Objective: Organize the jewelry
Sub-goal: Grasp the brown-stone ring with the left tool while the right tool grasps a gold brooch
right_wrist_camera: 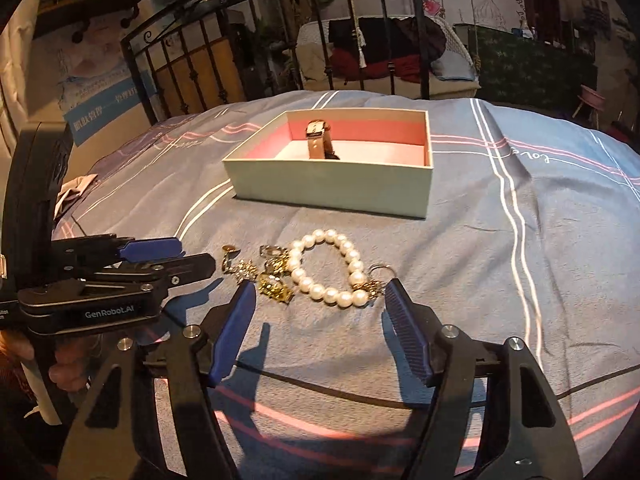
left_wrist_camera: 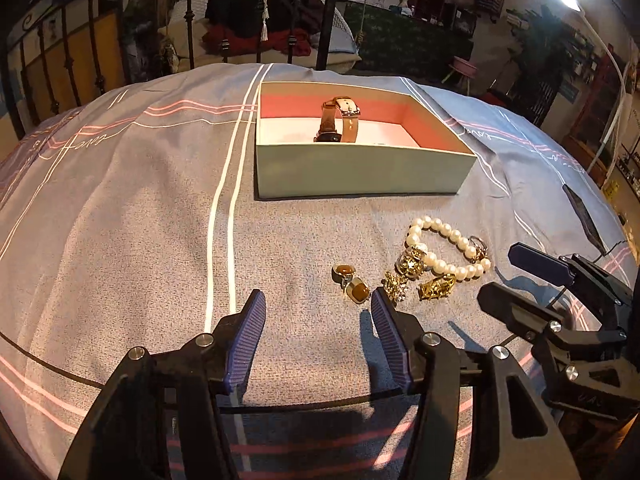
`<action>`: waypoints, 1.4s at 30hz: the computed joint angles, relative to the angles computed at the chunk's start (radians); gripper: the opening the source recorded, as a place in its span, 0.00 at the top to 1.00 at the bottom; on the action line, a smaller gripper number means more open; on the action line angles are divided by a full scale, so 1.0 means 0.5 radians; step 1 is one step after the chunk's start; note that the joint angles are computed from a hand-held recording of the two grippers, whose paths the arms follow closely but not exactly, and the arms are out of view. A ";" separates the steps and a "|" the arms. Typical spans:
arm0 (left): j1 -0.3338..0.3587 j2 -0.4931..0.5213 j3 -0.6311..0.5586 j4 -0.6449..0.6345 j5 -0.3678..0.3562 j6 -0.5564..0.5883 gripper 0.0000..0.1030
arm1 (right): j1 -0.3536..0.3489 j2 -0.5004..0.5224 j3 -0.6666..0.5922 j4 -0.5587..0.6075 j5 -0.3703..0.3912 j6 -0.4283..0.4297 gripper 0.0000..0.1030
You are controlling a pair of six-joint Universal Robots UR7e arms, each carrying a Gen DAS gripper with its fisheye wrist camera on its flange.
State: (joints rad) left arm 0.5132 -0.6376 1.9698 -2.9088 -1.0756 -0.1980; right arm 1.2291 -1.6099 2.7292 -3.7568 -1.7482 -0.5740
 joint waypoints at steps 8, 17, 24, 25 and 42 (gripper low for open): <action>-0.008 0.029 -0.015 -0.003 -0.052 -0.042 0.69 | 0.135 0.225 -0.074 -0.041 -0.178 -0.051 0.51; -0.007 0.095 -0.067 0.001 -0.092 -0.066 0.90 | 0.088 0.201 -0.061 -0.026 -0.147 -0.072 0.52; 0.018 0.042 0.014 -0.095 -0.142 -0.063 0.90 | 0.141 0.228 -0.124 0.078 -0.191 -0.102 0.52; 0.021 0.037 0.020 -0.098 -0.137 -0.069 0.90 | 0.155 0.243 -0.135 0.078 -0.206 -0.111 0.52; 0.033 -0.005 0.053 -0.134 -0.114 -0.112 0.90 | 0.144 0.228 -0.125 0.084 -0.140 -0.123 0.76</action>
State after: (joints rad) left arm 0.5298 -0.6401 1.9962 -2.9758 -1.1325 -0.2539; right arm 1.3009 -1.4958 2.6669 -3.7147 -1.8182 -0.6356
